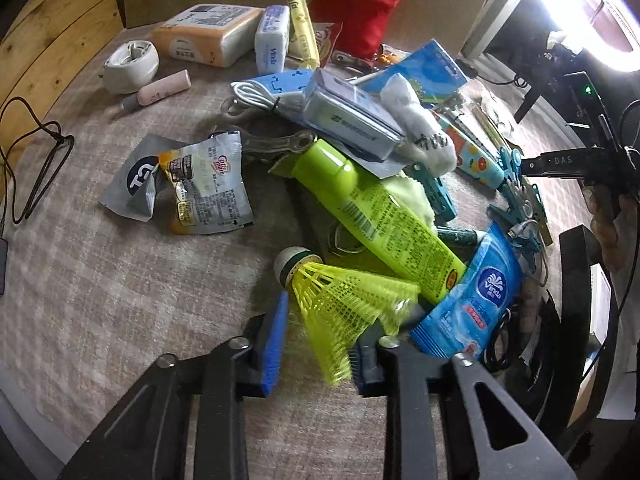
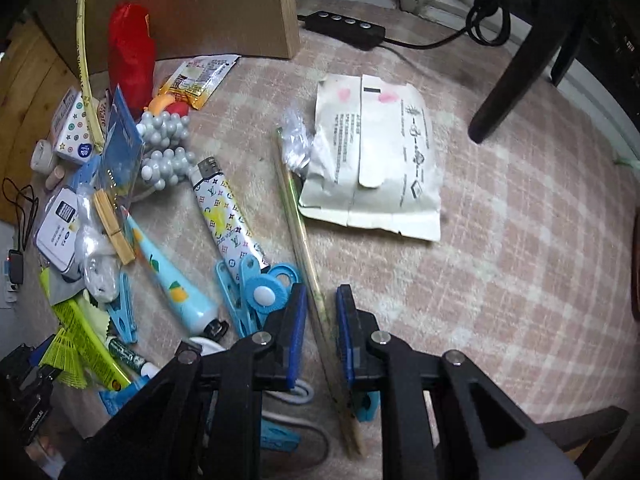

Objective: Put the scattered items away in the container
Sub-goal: 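Grasp the thin wooden stick with the right gripper, then grasp the yellow shuttlecock with the left gripper while the right gripper holds the stick, then carry the shuttlecock and stick into the tray and open both grippers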

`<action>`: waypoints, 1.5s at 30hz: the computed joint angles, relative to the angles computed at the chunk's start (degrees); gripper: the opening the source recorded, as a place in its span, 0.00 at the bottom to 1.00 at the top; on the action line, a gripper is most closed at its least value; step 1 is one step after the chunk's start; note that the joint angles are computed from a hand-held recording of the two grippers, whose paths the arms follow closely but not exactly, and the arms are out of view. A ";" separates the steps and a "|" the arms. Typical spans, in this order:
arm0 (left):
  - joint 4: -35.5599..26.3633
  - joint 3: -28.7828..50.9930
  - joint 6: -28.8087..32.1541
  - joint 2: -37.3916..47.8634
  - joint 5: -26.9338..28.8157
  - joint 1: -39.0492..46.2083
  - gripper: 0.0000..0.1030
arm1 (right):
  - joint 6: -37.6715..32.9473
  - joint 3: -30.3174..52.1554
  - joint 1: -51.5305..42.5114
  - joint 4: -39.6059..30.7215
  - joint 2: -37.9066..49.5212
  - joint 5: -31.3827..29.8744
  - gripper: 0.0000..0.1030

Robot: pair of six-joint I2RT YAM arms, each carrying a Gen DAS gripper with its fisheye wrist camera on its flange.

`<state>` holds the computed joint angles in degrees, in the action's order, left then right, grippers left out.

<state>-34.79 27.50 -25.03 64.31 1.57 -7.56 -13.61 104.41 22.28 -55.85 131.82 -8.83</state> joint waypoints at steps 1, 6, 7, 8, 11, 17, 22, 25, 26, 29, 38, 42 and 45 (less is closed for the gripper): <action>0.43 -0.27 0.13 0.10 0.29 0.23 0.20 | -0.27 0.05 0.06 0.14 0.09 0.21 0.12; 2.02 -1.43 2.42 0.67 1.62 2.81 0.10 | 0.20 0.58 -1.48 -0.41 0.21 -2.46 0.05; 2.04 -1.63 2.70 0.39 1.70 3.18 0.08 | 0.48 0.66 -1.88 -0.51 0.08 -3.20 0.05; 2.10 -1.81 3.13 0.01 1.87 3.62 0.06 | 0.60 0.87 -2.38 -0.92 -0.07 -4.27 0.05; 2.16 -2.13 4.66 -1.11 2.67 4.98 0.02 | 0.19 0.51 -3.18 -1.17 -1.08 -4.92 0.05; 1.28 -2.17 5.32 -3.56 2.37 4.85 0.02 | -2.91 -2.34 -5.72 -4.06 -4.39 -9.36 0.05; -0.40 -2.11 4.71 -6.49 2.50 4.24 0.02 | -6.63 -16.13 -7.82 -1.77 -14.48 -11.47 0.05; -1.68 -0.68 3.78 -7.79 2.06 2.43 0.02 | -7.49 -19.39 -9.01 -1.98 -18.67 -11.87 0.05; -2.39 -0.07 3.39 -8.64 1.82 1.49 0.02 | -7.42 -19.44 -8.99 -2.27 -19.21 -12.03 0.05; -4.45 1.27 1.34 -10.94 1.45 -1.58 0.02 | -8.19 -22.23 -9.92 -2.12 -22.78 -11.43 0.05; -3.02 9.51 -8.61 -4.62 -4.50 -24.35 0.02 | -15.30 -31.46 -24.38 -1.00 -33.38 -9.47 0.05; 3.37 16.41 -11.55 7.72 -4.92 -36.07 0.02 | -20.01 -32.41 -36.02 -1.49 -33.64 -8.48 0.05; 6.36 23.70 -11.36 17.13 -4.38 -42.71 0.02 | -22.52 -31.40 -43.72 -1.72 -31.84 -8.15 0.05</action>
<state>-28.43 51.20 -36.39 81.43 -2.81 -50.27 -36.12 73.01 -21.44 -57.57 99.98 -16.97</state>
